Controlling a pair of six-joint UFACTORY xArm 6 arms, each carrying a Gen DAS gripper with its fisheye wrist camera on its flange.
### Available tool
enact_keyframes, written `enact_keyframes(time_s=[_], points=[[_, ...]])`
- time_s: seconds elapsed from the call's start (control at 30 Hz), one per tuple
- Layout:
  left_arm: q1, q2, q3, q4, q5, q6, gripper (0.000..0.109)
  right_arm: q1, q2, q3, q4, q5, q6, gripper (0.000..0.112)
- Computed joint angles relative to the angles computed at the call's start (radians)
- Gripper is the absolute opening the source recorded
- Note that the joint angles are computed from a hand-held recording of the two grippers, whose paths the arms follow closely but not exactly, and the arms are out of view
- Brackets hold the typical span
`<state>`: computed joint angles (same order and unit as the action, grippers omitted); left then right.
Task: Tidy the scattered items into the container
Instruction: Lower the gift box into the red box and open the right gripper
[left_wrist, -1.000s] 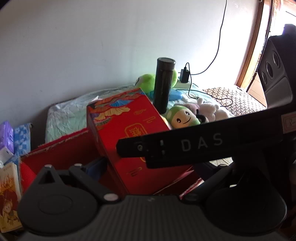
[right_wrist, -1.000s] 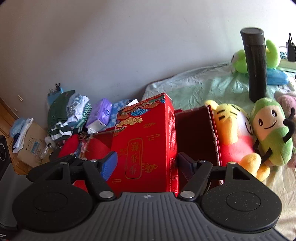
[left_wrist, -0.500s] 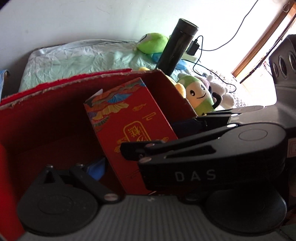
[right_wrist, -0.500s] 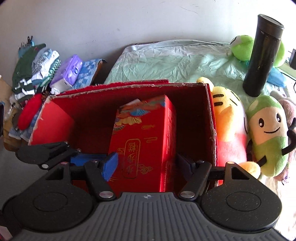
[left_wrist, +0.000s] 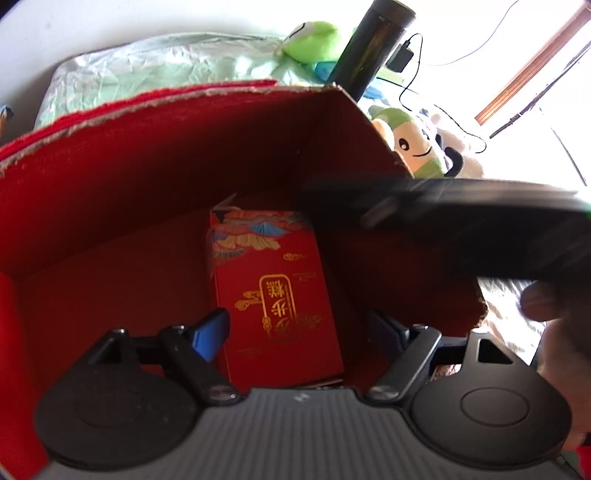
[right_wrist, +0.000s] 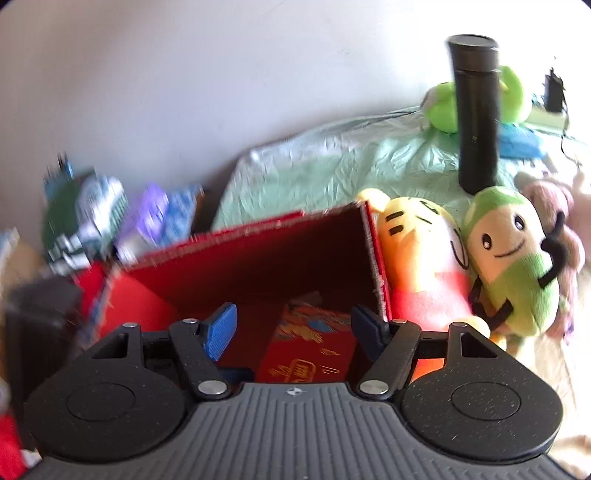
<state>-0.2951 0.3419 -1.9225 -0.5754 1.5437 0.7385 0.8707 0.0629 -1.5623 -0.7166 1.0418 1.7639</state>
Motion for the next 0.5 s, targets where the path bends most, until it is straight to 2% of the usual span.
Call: enact_keyframes(time_s=[0.03,0.17,0.3,0.43,0.5], points=[[0.001,0.011,-0.018,0.005,0.014,-0.017,0.087,0.009,-0.027,0.031,-0.031,-0.01,0.053,0.071],[-0.017,0.063,-0.095,0.048,0.065,-0.085,0.088,0.047,-0.086,0.101,-0.105,0.008,0.16,0.071],[-0.047,0.073,-0.126,0.085,0.094,-0.087,0.088,0.067,-0.133,0.164,-0.151,0.008,0.247,0.068],[-0.047,0.138,-0.217,0.017,0.192,-0.16,0.088,0.079,-0.164,0.22,-0.187,-0.014,0.324,0.065],[-0.056,0.129,-0.197,0.009,0.171,-0.186,0.089,0.086,-0.175,0.237,-0.206,-0.011,0.359,0.065]])
